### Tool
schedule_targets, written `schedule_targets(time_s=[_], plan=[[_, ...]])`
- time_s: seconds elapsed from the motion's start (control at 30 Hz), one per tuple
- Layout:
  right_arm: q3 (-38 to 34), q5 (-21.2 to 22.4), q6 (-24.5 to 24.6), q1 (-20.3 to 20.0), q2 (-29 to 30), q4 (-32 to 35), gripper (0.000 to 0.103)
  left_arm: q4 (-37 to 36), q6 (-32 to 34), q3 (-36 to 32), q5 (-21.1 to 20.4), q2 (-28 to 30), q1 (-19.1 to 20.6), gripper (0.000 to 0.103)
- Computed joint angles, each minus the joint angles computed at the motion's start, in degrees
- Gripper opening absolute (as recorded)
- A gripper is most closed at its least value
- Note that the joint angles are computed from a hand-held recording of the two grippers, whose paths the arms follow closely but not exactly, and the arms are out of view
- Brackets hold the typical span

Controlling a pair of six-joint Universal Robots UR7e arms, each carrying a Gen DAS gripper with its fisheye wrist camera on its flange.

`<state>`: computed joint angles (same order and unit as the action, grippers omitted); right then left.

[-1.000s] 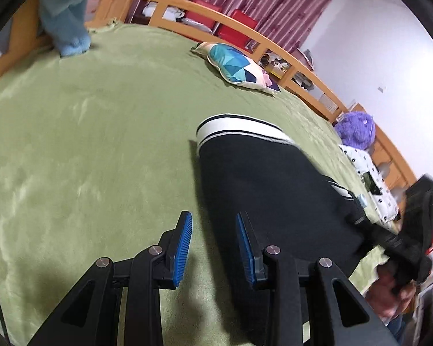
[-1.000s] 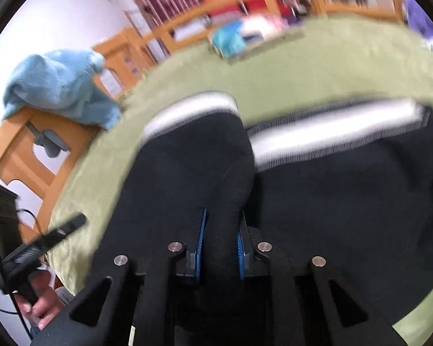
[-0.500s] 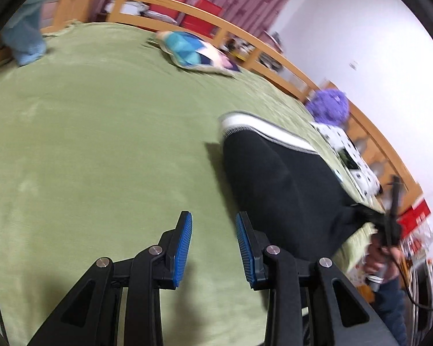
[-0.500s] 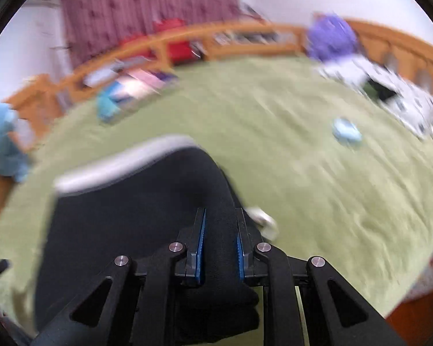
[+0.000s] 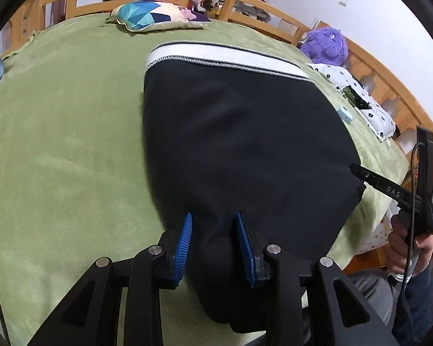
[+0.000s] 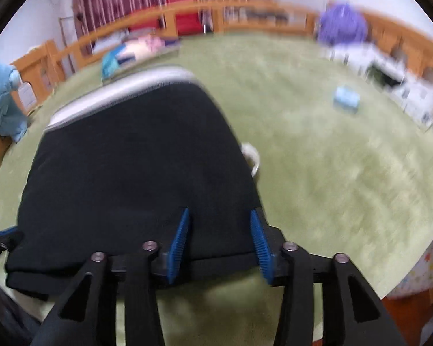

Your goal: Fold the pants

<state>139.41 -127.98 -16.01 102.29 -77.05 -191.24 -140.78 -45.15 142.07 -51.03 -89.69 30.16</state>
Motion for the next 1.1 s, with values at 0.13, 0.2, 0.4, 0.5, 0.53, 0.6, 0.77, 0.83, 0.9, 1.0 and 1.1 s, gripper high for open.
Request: schedule_targets(time_s=[0.13,0.2,0.4,0.5,0.53,0.6,0.77,0.83,0.9,1.0,1.1], plan=[[-2.33,4.29,-0.05,-1.29,-5.37,9.42,0.049,1.03,1.23,-2.12,-0.38,-3.01,0.84,0.031],[-2.94,7.44,-0.93,-2.19,-7.15,8.85,0.066,2.63,2.19,-4.49,1.67,-2.07,1.8,0.038],[-9.63,14.4,0.17,-6.54,-4.26,16.31,0.071,-2.79,5.36,-8.43,1.64,4.39,7.06,0.041],[-13.12,14.88,0.2,-7.92,-1.55,20.52,0.071,-4.6,6.79,-9.81,1.49,7.59,9.55,0.041],[-13.84,15.99,-0.32,-8.43,-1.04,21.46,0.072,-5.76,7.43,-10.04,1.3,8.4,10.29,0.041],[-15.76,19.16,-1.08,-9.76,-0.31,24.45,0.075,-7.87,8.67,-9.97,1.16,9.39,11.42,0.043],[-20.31,22.56,-1.56,-11.1,2.59,31.46,0.079,-13.17,10.26,-8.02,2.66,8.66,12.51,0.043],[-22.08,23.76,-1.83,-11.33,3.92,34.2,0.079,-14.75,10.67,-7.26,4.56,8.04,12.34,0.044],[-22.67,23.97,-2.05,-11.12,4.75,35.24,0.081,-15.32,11.66,-7.33,2.91,7.83,13.57,0.046],[-22.52,22.43,-3.19,-10.29,5.49,34.45,0.083,-18.11,14.3,-8.13,-2.12,9.3,16.45,0.053],[-22.67,22.21,-2.29,-10.33,6.05,34.44,0.085,-22.63,17.75,-8.67,-5.42,11.79,18.19,0.067]])
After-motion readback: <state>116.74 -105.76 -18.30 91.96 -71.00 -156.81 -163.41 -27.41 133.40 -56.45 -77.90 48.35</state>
